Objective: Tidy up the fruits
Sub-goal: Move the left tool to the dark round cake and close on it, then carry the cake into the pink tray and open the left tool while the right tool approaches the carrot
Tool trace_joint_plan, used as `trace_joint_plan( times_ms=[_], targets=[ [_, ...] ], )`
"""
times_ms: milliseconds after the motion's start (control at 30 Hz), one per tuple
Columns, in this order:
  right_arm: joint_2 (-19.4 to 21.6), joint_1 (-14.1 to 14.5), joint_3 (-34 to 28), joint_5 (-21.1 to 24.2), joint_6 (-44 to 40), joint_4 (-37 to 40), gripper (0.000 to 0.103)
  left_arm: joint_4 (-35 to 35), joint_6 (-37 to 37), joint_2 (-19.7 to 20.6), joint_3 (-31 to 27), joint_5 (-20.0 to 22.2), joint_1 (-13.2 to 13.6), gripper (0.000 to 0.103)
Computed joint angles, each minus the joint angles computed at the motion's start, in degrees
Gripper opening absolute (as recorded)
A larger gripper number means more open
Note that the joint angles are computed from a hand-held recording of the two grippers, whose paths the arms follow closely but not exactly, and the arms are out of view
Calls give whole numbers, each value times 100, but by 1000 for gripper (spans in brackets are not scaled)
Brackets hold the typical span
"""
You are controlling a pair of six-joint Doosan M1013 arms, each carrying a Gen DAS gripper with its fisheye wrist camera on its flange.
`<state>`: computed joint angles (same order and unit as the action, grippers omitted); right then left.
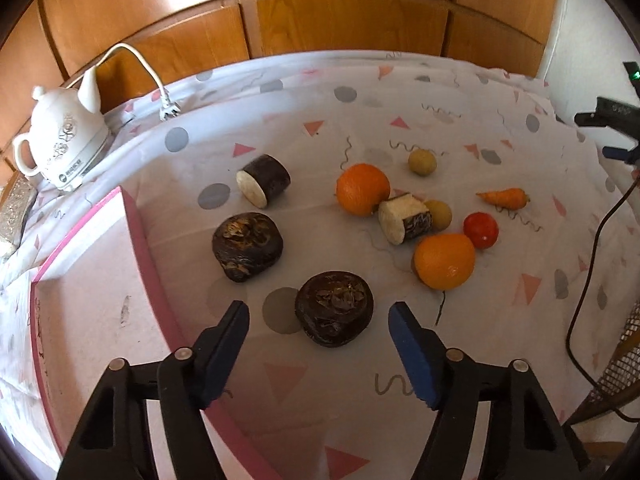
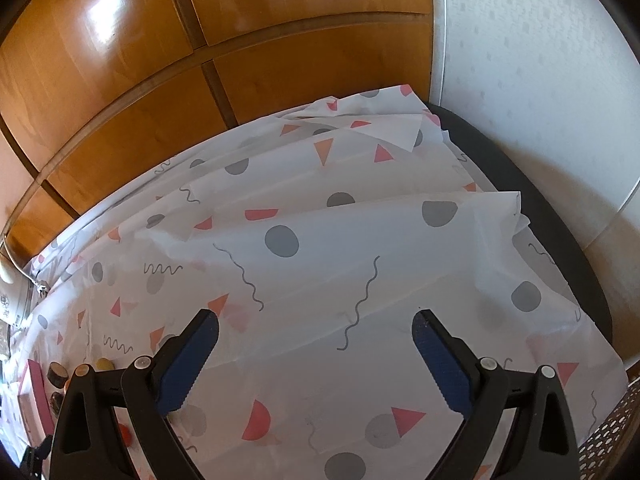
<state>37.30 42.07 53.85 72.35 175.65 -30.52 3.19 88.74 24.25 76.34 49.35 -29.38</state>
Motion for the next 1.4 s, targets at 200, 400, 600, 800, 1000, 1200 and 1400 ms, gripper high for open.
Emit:
trace_joint_plan(
  times_ms=[200,400,600,800,1000,1200,1400],
  targets=[
    [3,-9,4,-4,2,34,99,-187,57,164,-133,217,41,55],
    [61,-26,-76,54,-158,129,90,-216,-135,93,28,-63,10,45],
    [109,-18,-146,135,-283,140,88,-351,-298,-72,205,-280,32,45],
    [159,-17,-221,138,-507,238,85,-169,-761,-306,402,-650,57,45],
    [246,-2,-356,130,-865,337,83,169,-1566,-551,600,-895,211,45],
    [279,2,-406,210,-931,354,81,665,-2593,-704,793,-834,480,45],
    [325,5,-468,192,-1127,450,75,1312,-3660,-761,952,-571,748,45]
  ],
)
